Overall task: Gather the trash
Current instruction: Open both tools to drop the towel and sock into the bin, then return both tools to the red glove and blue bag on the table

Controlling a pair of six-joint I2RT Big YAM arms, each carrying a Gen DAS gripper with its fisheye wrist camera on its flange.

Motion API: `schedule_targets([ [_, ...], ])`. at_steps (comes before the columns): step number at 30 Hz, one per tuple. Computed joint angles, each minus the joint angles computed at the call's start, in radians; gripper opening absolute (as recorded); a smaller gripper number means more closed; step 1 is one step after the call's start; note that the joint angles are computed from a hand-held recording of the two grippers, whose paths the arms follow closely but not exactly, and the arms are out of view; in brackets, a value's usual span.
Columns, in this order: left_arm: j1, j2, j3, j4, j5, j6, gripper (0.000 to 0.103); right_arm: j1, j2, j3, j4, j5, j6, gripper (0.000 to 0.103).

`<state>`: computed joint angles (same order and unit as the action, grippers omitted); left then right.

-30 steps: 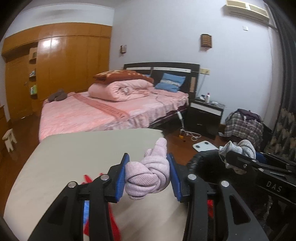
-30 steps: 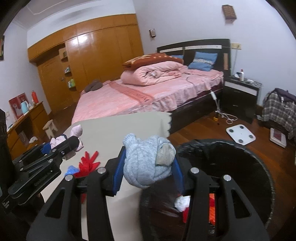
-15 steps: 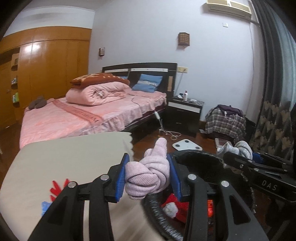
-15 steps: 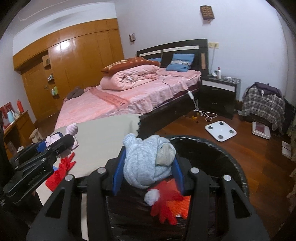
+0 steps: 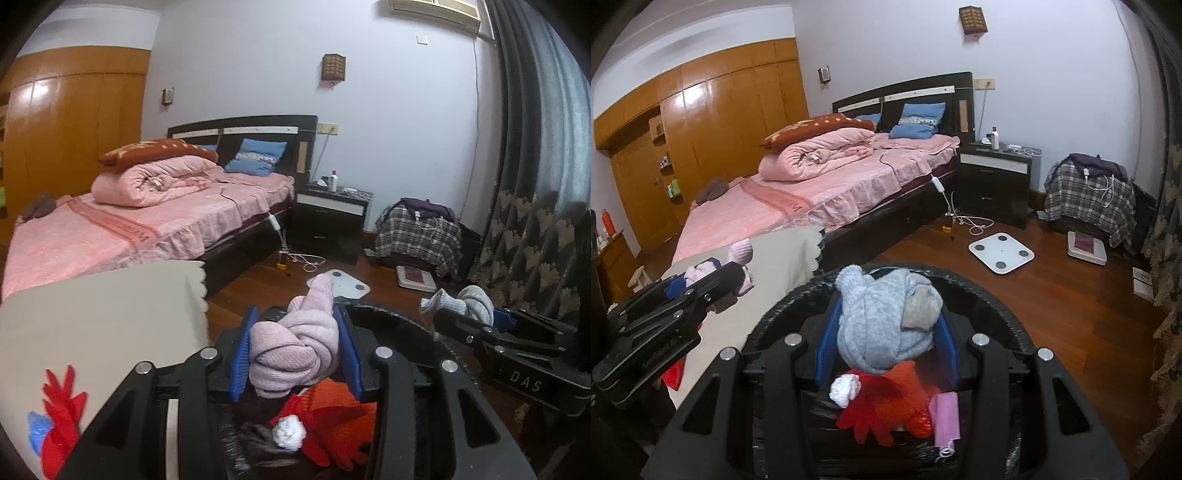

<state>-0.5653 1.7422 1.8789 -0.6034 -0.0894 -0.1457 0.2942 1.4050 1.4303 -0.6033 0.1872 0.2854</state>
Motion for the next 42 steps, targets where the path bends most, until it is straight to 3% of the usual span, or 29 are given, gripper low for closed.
schedule_targets([
  [2, -0.002, 0.020, 0.025, -0.011, 0.028, 0.003, 0.047, -0.008, 0.000, -0.003, -0.005, 0.016, -0.003, 0.054],
  [5, 0.002, 0.027, 0.027, -0.007, 0.060, -0.004, 0.065, -0.014, -0.012, -0.021, 0.012, 0.044, -0.002, 0.073],
  [7, 0.004, 0.022, 0.018, -0.003, 0.053, -0.003, 0.070, -0.014, -0.019, -0.031, 0.024, 0.067, -0.002, 0.088],
  [9, 0.008, 0.014, 0.009, -0.002, 0.042, -0.002, 0.076, -0.014, -0.027, -0.038, 0.033, 0.079, 0.005, 0.093],
  [11, 0.017, -0.004, -0.012, 0.008, 0.013, 0.002, 0.088, -0.012, -0.033, -0.041, 0.038, 0.077, 0.017, 0.096],
  [14, 0.036, -0.044, -0.056, 0.024, -0.023, 0.013, 0.096, -0.009, -0.035, -0.041, 0.044, 0.065, 0.023, 0.097],
  [31, 0.235, -0.269, -0.315, 0.035, -0.183, 0.009, 0.097, 0.182, 0.144, 0.175, 0.006, -0.009, 0.010, 0.097],
  [42, 0.339, -0.339, -0.439, 0.041, -0.211, -0.029, 0.097, 0.275, 0.291, 0.350, -0.032, -0.054, -0.021, 0.097],
])
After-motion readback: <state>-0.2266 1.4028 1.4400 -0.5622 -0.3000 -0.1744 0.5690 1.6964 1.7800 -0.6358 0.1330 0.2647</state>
